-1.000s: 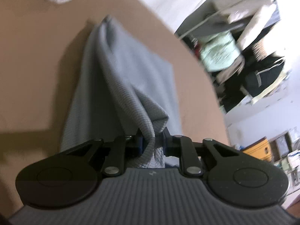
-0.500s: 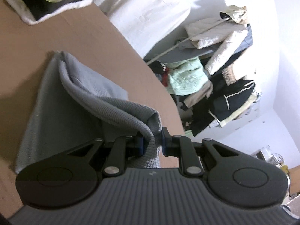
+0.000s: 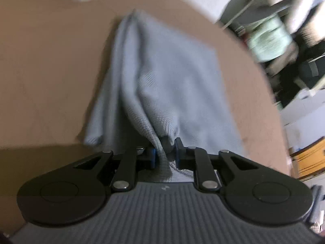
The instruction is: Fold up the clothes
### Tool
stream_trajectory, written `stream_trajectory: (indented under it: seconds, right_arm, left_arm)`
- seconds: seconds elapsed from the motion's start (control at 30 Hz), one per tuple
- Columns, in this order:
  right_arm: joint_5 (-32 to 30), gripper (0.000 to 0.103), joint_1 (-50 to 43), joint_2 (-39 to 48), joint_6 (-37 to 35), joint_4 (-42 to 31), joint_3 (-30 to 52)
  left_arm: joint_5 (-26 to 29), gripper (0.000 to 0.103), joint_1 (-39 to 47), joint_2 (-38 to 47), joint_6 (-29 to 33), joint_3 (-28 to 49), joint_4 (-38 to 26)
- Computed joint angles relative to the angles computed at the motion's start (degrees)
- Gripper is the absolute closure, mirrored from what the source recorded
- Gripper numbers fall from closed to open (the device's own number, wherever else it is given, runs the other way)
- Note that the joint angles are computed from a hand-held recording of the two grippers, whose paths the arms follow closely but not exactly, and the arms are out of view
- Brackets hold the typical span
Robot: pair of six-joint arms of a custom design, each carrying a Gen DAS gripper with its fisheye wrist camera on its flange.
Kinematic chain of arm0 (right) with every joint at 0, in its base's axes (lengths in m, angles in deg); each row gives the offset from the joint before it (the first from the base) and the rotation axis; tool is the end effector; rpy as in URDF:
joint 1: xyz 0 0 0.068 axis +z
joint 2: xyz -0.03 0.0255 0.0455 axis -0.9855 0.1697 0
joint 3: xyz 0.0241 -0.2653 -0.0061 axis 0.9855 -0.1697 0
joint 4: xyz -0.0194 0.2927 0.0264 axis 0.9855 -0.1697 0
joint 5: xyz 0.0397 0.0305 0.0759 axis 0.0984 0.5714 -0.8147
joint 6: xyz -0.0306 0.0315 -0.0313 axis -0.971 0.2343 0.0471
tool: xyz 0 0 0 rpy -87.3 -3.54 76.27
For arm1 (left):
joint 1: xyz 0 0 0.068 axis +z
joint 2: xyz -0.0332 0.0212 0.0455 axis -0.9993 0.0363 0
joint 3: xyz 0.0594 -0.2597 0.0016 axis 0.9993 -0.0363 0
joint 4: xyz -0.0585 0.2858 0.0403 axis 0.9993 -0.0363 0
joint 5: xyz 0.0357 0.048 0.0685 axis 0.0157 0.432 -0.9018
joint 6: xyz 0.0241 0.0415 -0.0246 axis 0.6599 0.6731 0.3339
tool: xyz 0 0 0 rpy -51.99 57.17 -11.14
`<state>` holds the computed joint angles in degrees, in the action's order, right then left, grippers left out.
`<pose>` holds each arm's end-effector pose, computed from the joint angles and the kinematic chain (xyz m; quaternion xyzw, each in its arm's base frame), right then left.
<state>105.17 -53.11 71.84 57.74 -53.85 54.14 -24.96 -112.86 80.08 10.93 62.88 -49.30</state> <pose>0.2731 0.1262 0.2313 -0.1335 0.8714 -0.0464 0.4698 0.3064 -0.1522 0.2509 -0.0108 0.9038 -0.2997 0.3053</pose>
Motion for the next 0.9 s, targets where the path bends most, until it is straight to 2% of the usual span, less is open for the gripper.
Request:
stream_trajectory:
  seconds: [0.07,0.13,0.2,0.23,0.27,0.33,0.37,0.43,0.5,0.53,0.57,0.6,0.67,0.73,0.77,0.83,0.87,0.9]
  right_arm:
    - [-1.43,0.090,-0.38,-0.78,-0.10,0.87,-0.57]
    - [-4.64,0.090,-1.67,-2.22,0.71,0.85,-1.53]
    - [-7.11,0.090,-2.52,-3.19,1.51,-0.98,-2.21]
    - [-7.90,0.089,-2.63,-3.21,1.08,-1.87,-2.33]
    - [-8.04,0.087,-2.35,-2.99,0.29,-2.03,-2.43]
    - [-7.89,0.084,-1.58,-2.31,-1.16,-2.57,-2.27]
    - [-7.09,0.083,-0.96,-1.80,-1.51,-3.13,-1.64]
    - [-8.24,0.079,-1.52,-1.38,-1.30,-4.84,-0.19]
    - [-11.26,0.077,-2.87,-1.42,-1.03,-9.01,1.93]
    - [-13.21,0.077,-3.56,-2.01,-1.52,-11.78,3.00]
    - [-15.71,0.069,-4.48,-2.47,-2.42,-14.81,4.27]
    - [-19.88,0.058,-6.11,-2.58,-4.48,-18.50,5.95]
    - [-29.67,0.042,-10.22,-1.72,-11.13,-26.51,9.86]
    - [-36.17,0.042,-13.51,-1.74,-18.95,-31.86,12.83]
    - [-39.34,0.042,-15.33,-0.88,-21.69,-33.66,14.96]
    - [-45.44,0.041,-19.00,3.10,-22.90,-34.78,20.64]
    - [-48.39,0.039,-20.64,5.20,-23.32,-35.46,23.64]
    - [-49.99,0.031,-21.82,7.78,-22.78,-34.97,26.49]
  left_arm:
    - [-3.97,0.088,-2.21,-3.72,2.18,-0.30,0.75]
    - [-4.73,0.088,-3.36,-4.61,1.31,0.43,-1.66]
    - [-6.02,0.086,-2.93,-0.49,1.52,2.24,-7.20]
    - [-6.76,0.080,-2.66,2.12,1.62,3.45,-10.09]
    - [-6.42,0.078,-1.81,6.02,1.07,4.41,-12.24]
    - [-2.05,0.079,1.12,6.68,-3.11,2.39,-9.79]
    - [-0.99,0.079,2.05,6.52,-3.00,3.03,-10.51]
    - [-3.65,0.073,2.34,5.67,-1.37,4.52,-12.77]
    - [-7.66,0.073,2.11,5.24,0.10,6.12,-15.66]
    - [-8.42,0.073,2.22,5.17,0.80,6.92,-16.89]
    - [-8.91,0.073,2.38,5.06,1.40,7.65,-17.99]
    - [-10.11,0.073,2.64,5.28,2.05,9.05,-19.55]
    - [-12.95,0.073,2.99,5.72,4.53,11.79,-20.49]
    - [-14.67,0.068,3.59,6.35,7.74,14.65,-19.58]
    - [-13.72,0.065,4.38,7.51,9.72,15.58,-17.07]
    - [-10.80,0.050,6.09,10.44,13.54,17.47,-11.28]
    - [-9.21,0.049,6.89,12.05,15.29,18.57,-8.47]
    - [-9.87,0.049,7.21,14.68,17.07,20.22,-6.72]
